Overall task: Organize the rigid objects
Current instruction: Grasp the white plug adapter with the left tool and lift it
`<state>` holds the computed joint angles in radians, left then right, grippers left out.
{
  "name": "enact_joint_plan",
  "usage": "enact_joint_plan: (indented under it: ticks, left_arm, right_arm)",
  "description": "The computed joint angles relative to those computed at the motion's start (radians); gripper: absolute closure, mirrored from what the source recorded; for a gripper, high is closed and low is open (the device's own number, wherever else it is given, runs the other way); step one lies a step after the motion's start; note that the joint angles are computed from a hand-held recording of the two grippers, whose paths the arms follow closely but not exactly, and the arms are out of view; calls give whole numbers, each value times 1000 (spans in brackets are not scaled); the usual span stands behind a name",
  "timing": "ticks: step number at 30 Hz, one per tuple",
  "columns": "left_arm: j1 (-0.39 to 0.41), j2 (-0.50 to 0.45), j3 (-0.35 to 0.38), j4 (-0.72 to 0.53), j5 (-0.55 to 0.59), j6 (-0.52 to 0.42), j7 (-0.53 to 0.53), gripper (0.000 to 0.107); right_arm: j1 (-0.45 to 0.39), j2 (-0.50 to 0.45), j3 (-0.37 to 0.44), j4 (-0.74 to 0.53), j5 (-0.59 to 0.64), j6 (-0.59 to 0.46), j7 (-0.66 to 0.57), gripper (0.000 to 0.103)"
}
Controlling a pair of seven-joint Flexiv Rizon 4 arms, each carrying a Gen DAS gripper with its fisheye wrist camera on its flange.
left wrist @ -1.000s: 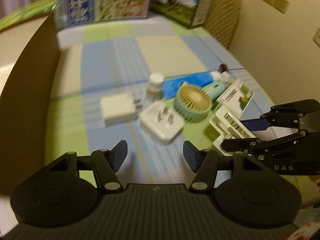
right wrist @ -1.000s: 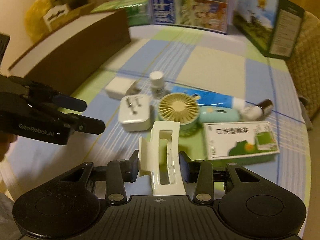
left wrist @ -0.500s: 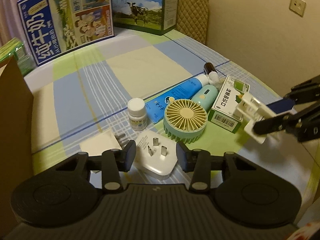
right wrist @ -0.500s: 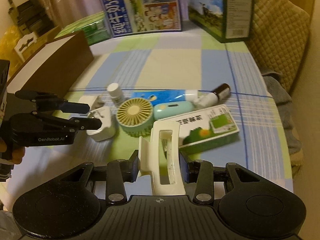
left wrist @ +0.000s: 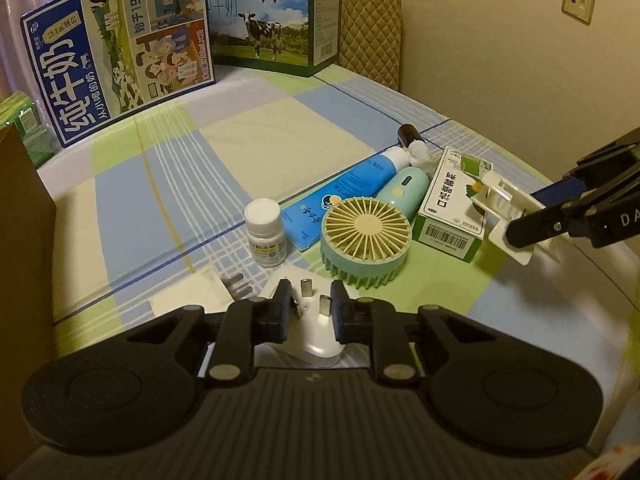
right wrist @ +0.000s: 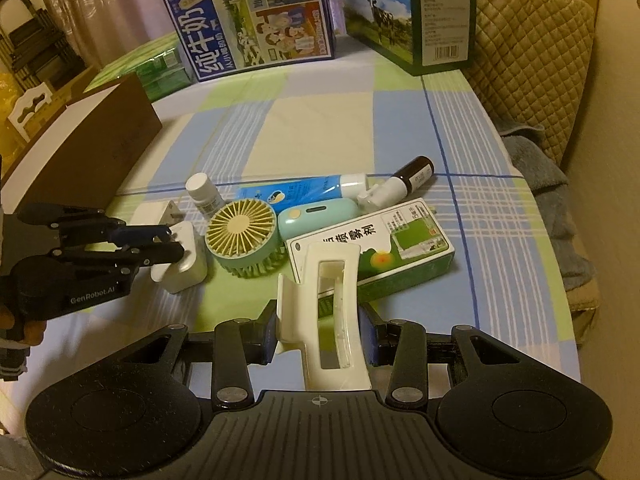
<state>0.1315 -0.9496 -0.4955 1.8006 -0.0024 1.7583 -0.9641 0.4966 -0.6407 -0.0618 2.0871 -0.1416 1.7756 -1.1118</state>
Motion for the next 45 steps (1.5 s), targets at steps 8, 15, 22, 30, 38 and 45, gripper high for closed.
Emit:
enact_joint_plan:
  ticks: [8, 15, 22, 30, 38, 45]
  left_arm:
    - [-34, 31, 41, 19, -21, 0, -36, 91]
    - [-50, 54, 62, 40, -28, 11, -70, 91]
    - [-57, 72, 74, 55, -17, 30, -97, 91]
    - [-48, 95, 72, 84, 5, 57, -129, 91]
    - [-36, 123, 73, 121, 31, 91, -169, 91]
    - [-4, 156, 55, 159, 59, 116, -218, 91]
  right_arm:
    - [-3, -3, 4, -7, -3, 4, -9, 66]
    - [-2, 1, 6, 1, 2, 15, -18, 66]
    - [6, 9, 5, 12, 10, 28, -29, 66]
    - [22, 19, -3, 27, 26, 45, -43, 66]
    - [36, 32, -4, 41, 40, 65, -65, 66]
    - [43, 44, 5, 40, 42, 72, -90, 66]
